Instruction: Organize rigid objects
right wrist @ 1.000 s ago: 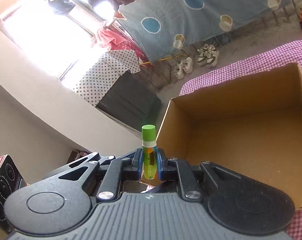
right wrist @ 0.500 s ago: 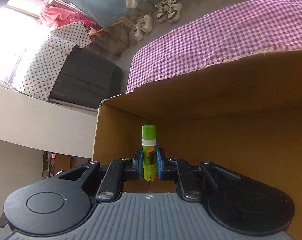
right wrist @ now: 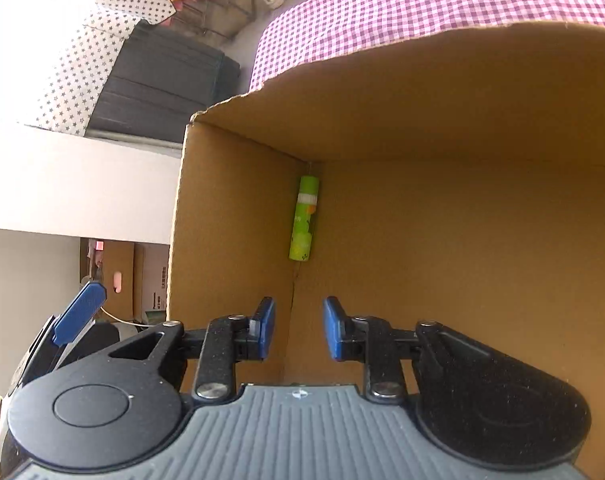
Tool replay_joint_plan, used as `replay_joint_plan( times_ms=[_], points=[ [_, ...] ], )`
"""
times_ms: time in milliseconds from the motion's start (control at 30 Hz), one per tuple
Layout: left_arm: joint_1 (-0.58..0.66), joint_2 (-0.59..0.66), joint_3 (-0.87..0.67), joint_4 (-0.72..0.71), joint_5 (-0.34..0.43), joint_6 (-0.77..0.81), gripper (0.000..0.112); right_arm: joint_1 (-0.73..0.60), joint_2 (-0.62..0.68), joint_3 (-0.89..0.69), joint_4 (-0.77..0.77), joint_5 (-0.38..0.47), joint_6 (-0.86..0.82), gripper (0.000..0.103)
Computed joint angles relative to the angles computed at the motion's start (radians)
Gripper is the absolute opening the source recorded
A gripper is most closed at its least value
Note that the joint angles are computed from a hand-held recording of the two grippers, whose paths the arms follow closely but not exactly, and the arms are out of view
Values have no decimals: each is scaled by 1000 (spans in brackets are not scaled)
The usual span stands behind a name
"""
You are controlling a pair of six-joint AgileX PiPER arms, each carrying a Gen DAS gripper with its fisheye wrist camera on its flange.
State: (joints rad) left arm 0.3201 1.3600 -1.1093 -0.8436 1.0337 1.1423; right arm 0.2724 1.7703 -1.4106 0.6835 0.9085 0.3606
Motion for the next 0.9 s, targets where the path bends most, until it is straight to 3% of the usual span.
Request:
replay_joint_plan(
  times_ms=[33,67,333,533,667,900],
  points=[
    [9,2,-1,-4,3,8,57,-1,-13,11,7,21,14,74],
    [15,2,4,-6,1,16,57,-1,-36,35,16,44,35,77],
    [37,39,10,-13,-23,71,57,-38,-48,200,205,110,39,78],
    [38,65,-1,-25,-49,74,58,-26,59,147,270,152,20,79],
    [46,73,3,-34,-55,73,59,-31,80,166,342,124,2,80],
    [62,78,-2,-28,-57,72,60,-65,18,249,552,-32,-144,80]
  ],
)
